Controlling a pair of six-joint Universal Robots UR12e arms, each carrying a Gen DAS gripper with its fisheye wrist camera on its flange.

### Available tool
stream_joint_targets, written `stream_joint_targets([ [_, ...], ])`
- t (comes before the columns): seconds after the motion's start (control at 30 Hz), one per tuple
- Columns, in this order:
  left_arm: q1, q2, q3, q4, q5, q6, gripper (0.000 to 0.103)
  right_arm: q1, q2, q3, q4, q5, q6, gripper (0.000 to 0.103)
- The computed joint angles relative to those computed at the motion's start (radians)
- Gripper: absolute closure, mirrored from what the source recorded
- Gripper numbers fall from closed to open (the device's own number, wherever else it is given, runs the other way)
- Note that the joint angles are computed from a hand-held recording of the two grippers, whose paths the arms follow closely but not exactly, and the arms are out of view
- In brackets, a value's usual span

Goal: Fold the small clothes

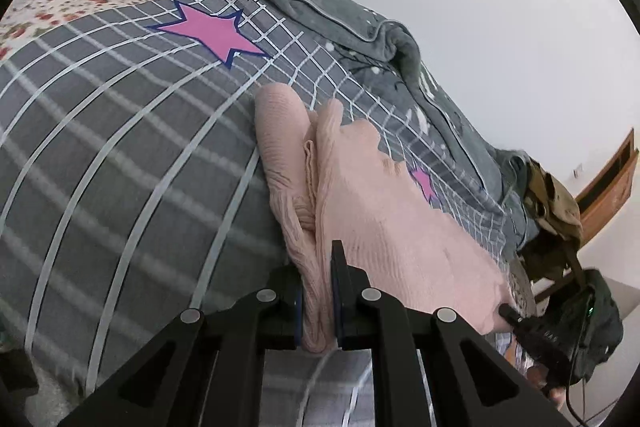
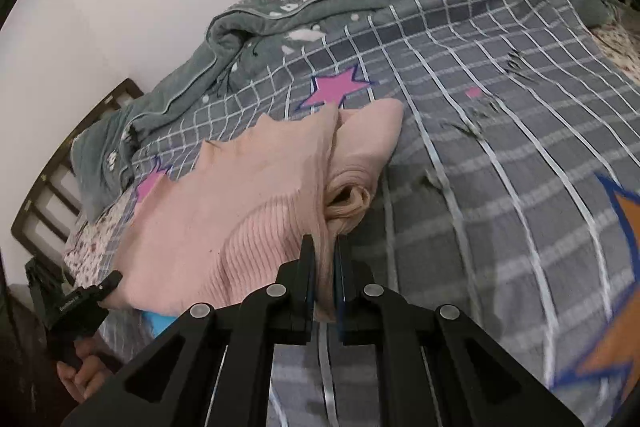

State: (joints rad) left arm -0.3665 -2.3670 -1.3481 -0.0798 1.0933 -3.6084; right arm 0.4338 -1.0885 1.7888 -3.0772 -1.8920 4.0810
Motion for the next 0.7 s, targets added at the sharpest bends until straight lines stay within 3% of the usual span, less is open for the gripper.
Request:
stream_joint_targets([
  [0.13, -0.009, 0.016, -0.016, -0.025, 0.041, 0.058, 0.085, 0.029, -0.025, 0.011, 0.075, -0.030, -0.006, 0.093],
  [0.2, -0.014, 0.014, -0.004, -0.038, 0.064, 0.081, 0.077, 0.051, -0.028, -0.012, 0.182, -0.125, -0.004, 0.093],
  [0.33, -0.015, -0.002, 0.033, -0.074, 0.061, 0.089, 0.045, 0.098, -0.016, -0.046, 0.207, -0.264, -0.069, 0.085],
  [0.4, -0.013, -0.015, 0.057, -0.093, 0.050, 0.067, 0.045, 0.113, 0.007, -0.088, 0.216, -0.289, -0.132, 0.076],
  [0.47, -0.015, -0.026, 0.089, -0.143, 0.059, 0.069, 0.045, 0.125, 0.041, -0.135, 0.199, -0.290, -0.210, 0.074],
  [0.6, -0.005, -0.046, 0.130, -0.183, 0.004, 0.028, 0.045, 0.135, 0.121, -0.233, 0.162, -0.251, -0.320, 0.074],
  [0.7, 0.000, -0.054, 0.142, -0.190, -0.023, -0.005, 0.045, 0.136, 0.167, -0.293, 0.178, -0.244, -0.337, 0.073],
])
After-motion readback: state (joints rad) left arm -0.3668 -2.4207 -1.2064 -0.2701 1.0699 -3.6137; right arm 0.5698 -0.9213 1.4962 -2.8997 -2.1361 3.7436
